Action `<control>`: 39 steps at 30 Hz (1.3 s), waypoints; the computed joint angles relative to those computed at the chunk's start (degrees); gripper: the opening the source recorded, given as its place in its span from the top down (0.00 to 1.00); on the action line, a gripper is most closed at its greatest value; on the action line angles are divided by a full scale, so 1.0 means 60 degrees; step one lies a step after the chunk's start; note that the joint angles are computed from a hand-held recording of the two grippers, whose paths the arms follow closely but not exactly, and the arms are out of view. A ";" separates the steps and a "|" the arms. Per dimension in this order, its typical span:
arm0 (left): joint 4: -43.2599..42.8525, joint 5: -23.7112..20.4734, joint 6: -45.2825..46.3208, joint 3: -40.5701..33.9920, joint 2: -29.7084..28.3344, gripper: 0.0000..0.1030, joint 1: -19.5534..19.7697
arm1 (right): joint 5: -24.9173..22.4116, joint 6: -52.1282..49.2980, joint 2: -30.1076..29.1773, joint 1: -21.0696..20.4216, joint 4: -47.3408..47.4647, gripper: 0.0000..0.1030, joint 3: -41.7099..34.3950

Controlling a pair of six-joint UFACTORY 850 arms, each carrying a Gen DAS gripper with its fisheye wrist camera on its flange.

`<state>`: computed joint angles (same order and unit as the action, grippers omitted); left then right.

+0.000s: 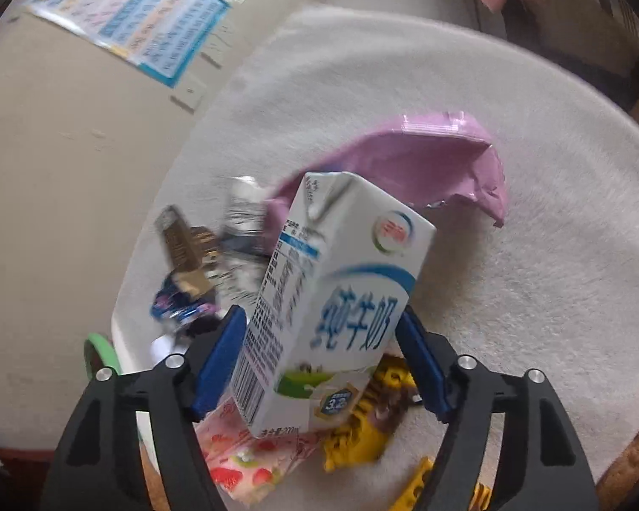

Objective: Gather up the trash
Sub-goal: 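Open the left tool over the red bin while the right tool carries the milk carton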

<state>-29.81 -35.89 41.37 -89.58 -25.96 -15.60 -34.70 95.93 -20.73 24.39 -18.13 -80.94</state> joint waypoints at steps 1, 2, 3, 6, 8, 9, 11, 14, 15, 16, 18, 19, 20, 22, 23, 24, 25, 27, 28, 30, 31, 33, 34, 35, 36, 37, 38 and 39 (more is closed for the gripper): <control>0.0041 -0.0014 -0.0031 -0.0035 -0.0007 0.75 -0.0009 | -0.0006 0.0307 0.0141 0.0139 -0.0394 0.35 0.0040; 0.0065 -0.0027 -0.0045 -0.0086 -0.0026 0.75 -0.0013 | 0.0015 0.0527 0.0268 0.0250 -0.0678 0.37 0.0087; 0.0056 -0.0012 -0.0036 -0.0093 -0.0011 0.75 -0.0013 | 0.0011 0.0782 0.0421 0.0412 -0.1029 0.39 0.0117; 0.0061 0.0056 -0.0089 -0.0222 0.0006 0.75 -0.0010 | -0.0177 0.1217 0.0588 0.0794 -0.1745 0.50 -0.0026; 0.0121 0.0152 -0.0217 -0.0385 0.0008 0.75 0.0010 | -0.0500 0.1436 0.0596 0.1094 -0.2342 0.50 -0.0283; 0.0147 0.0183 -0.0305 -0.0486 -0.0002 0.75 0.0026 | -0.0724 0.1523 0.0560 0.1247 -0.2675 0.50 -0.0454; 0.0101 0.0156 -0.0410 -0.0704 -0.0063 0.75 0.0066 | -0.1089 0.1448 0.0432 0.1491 -0.3076 0.50 -0.0792; 0.0159 0.0117 -0.0637 -0.1017 -0.0130 0.75 0.0124 | -0.1262 0.1108 0.0183 0.1607 -0.3132 0.50 -0.1252; 0.0130 0.0136 -0.0649 -0.1052 -0.0124 0.75 0.0152 | -0.1260 0.1025 0.0118 0.1627 -0.3109 0.50 -0.1358; 0.0156 0.0144 -0.0717 -0.1116 -0.0131 0.75 0.0178 | -0.1267 0.0936 0.0056 0.1648 -0.3080 0.50 -0.1455; 0.0337 0.0160 -0.0947 -0.1238 -0.0165 0.75 0.0196 | -0.1336 0.0846 -0.0057 0.1728 -0.3089 0.50 -0.1655; 0.0469 0.0171 -0.1117 -0.1322 -0.0192 0.75 0.0215 | -0.1363 0.0763 -0.0123 0.1737 -0.3110 0.50 -0.1784; 0.0474 0.0174 -0.1147 -0.1371 -0.0219 0.75 0.0234 | -0.1380 0.0668 -0.0169 0.1740 -0.3119 0.50 -0.1887; 0.0455 0.0211 -0.1211 -0.1431 -0.0245 0.75 0.0292 | -0.1430 0.0417 -0.0330 0.1765 -0.3128 0.50 -0.2191; 0.0508 0.0214 -0.1283 -0.1475 -0.0255 0.75 0.0295 | -0.1466 0.0277 -0.0419 0.1781 -0.3122 0.50 -0.2368; 0.0533 0.0226 -0.1310 -0.1518 -0.0276 0.75 0.0323 | -0.1479 0.0186 -0.0495 0.1794 -0.3133 0.50 -0.2513; 0.0570 0.0267 -0.1370 -0.1556 -0.0294 0.75 0.0350 | -0.1464 0.0138 -0.0548 0.1796 -0.3153 0.50 -0.2607; 0.0558 0.0277 -0.1382 -0.1598 -0.0317 0.75 0.0401 | -0.1452 0.0054 -0.0668 0.1791 -0.3179 0.50 -0.2818; 0.0609 0.0283 -0.1436 -0.1644 -0.0340 0.75 0.0424 | -0.1463 -0.0022 -0.0747 0.1786 -0.3171 0.50 -0.2955; 0.0816 0.0394 -0.1598 -0.1684 -0.0367 0.75 0.0430 | -0.1447 -0.0186 -0.0917 0.1766 -0.3136 0.50 -0.3240; 0.0922 0.0437 -0.1679 -0.1698 -0.0375 0.75 0.0436 | -0.1427 -0.0241 -0.0990 0.1766 -0.3129 0.50 -0.3363; 0.1159 0.0518 -0.1933 -0.1751 -0.0399 0.75 0.0467 | -0.1436 -0.0427 -0.1163 0.1766 -0.3088 0.50 -0.3662; 0.1184 0.0522 -0.1988 -0.1796 -0.0423 0.75 0.0492 | -0.1435 -0.0540 -0.1269 0.1763 -0.3055 0.50 -0.3836; 0.1195 0.0546 -0.2016 -0.1814 -0.0435 0.75 0.0516 | -0.1427 -0.0634 -0.1355 0.1761 -0.3025 0.50 -0.3977; 0.1234 0.0582 -0.2070 -0.1835 -0.0450 0.75 0.0538 | -0.1422 -0.0772 -0.1493 0.1756 -0.2963 0.50 -0.4195; 0.1261 0.0598 -0.2106 -0.1852 -0.0464 0.75 0.0554 | -0.1399 -0.0861 -0.1594 0.1751 -0.2915 0.50 -0.4349; 0.1287 0.0597 -0.2153 -0.1891 -0.0497 0.75 0.0580 | -0.1366 -0.0979 -0.1718 0.1744 -0.2841 0.50 -0.4539; 0.1317 0.0591 -0.2210 -0.1939 -0.0541 0.75 0.0608 | -0.1325 -0.1110 -0.1839 0.1732 -0.2764 0.50 -0.4715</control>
